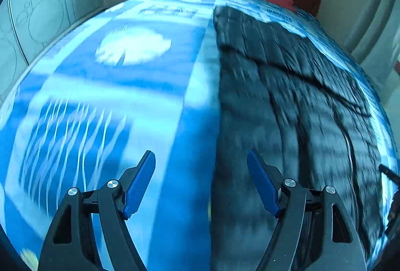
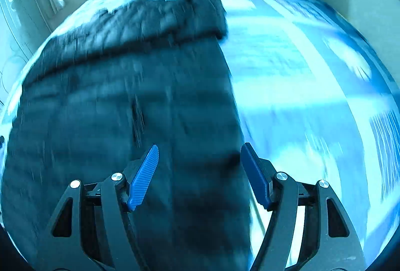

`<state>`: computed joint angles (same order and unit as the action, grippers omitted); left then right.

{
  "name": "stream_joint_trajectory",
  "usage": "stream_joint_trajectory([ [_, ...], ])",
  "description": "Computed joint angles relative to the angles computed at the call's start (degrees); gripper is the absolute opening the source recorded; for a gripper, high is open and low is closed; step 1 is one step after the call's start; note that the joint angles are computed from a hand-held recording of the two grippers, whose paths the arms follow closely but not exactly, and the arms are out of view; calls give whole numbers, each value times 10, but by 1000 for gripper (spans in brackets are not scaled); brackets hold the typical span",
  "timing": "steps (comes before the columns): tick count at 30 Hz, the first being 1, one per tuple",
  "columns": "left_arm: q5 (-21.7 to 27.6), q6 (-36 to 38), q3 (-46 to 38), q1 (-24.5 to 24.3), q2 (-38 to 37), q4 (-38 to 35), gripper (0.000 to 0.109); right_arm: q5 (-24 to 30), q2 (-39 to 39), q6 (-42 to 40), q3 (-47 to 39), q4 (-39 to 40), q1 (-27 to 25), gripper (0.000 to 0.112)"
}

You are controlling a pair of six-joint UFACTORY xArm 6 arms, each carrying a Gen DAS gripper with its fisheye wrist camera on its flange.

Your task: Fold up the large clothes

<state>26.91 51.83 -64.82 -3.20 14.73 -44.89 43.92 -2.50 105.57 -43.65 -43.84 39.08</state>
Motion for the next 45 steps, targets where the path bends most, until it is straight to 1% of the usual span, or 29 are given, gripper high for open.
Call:
stream_joint_trajectory([
  [2, 19, 17, 42, 9, -32, -12, 75, 8, -13, 30, 22, 22, 37, 68],
  [4, 36, 26, 74, 17, -55, -19, 75, 3, -26, 68, 44, 24, 69, 69],
  [6, 62, 28, 98, 28, -72, -26, 75, 9, -35, 107, 54, 17, 92, 74],
  [7, 69, 31, 103, 31, -76, -31, 75, 5, -42, 131, 63, 12, 103, 76],
  [10, 69, 60, 139, 35, -104, -52, 77, -24, -56, 198, 86, -19, 122, 76],
  [13, 79, 77, 161, 40, -125, -58, 77, -22, -56, 204, 86, -24, 139, 76],
  [16, 99, 88, 176, 48, -140, -62, 77, -17, -58, 218, 86, -31, 158, 75],
  [18, 102, 98, 186, 51, -148, -71, 77, -20, -62, 239, 90, -40, 167, 72],
  [19, 106, 101, 189, 52, -151, -74, 77, -28, -63, 261, 94, -54, 172, 65],
  [20, 109, 105, 192, 54, -154, -76, 76, -31, -64, 281, 96, -65, 178, 60],
  [22, 118, 109, 198, 57, -160, -77, 76, -28, -65, 299, 97, -73, 188, 55],
  [23, 133, 112, 199, 61, -163, -76, 76, -27, -65, 301, 97, -77, 191, 52],
  [25, 147, 115, 203, 64, -168, -75, 75, -41, -68, 313, 101, -90, 187, 47],
  [26, 145, 119, 210, 63, -174, -76, 73, -52, -70, 324, 105, -100, 183, 43],
  [27, 145, 122, 213, 63, -177, -78, 72, -60, -73, 338, 109, -111, 183, 42],
  [30, 153, 128, 214, 67, -178, -88, 65, -66, -74, 362, 112, -133, 185, 35],
  [31, 157, 127, 214, 68, -178, -89, 61, -70, -72, 368, 111, -142, 184, 31],
  [33, 157, 126, 217, 67, -182, -89, 56, -69, -69, 365, 107, -146, 186, 26],
  [35, 157, 131, 220, 65, -188, -85, 50, -72, -71, 376, 108, -160, 186, 19],
  [36, 161, 131, 221, 66, -190, -82, 49, -74, -73, 388, 110, -171, 187, 18],
  [38, 176, 131, 221, 71, -191, -81, 42, -81, -75, 404, 113, -185, 185, 15],
  [39, 185, 129, 219, 74, -190, -80, 41, -83, -75, 407, 113, -188, 184, 14],
  [40, 187, 128, 219, 75, -190, -81, 37, -83, -77, 416, 114, -195, 184, 14],
  [42, 192, 129, 217, 80, -190, -88, 24, -82, -85, 437, 119, -212, 186, 13],
  [43, 196, 128, 216, 82, -192, -90, 19, -81, -92, 453, 123, -224, 188, 12],
  [45, 220, 127, 211, 95, -195, -98, 16, -74, -109, 484, 133, -244, 195, 11],
])
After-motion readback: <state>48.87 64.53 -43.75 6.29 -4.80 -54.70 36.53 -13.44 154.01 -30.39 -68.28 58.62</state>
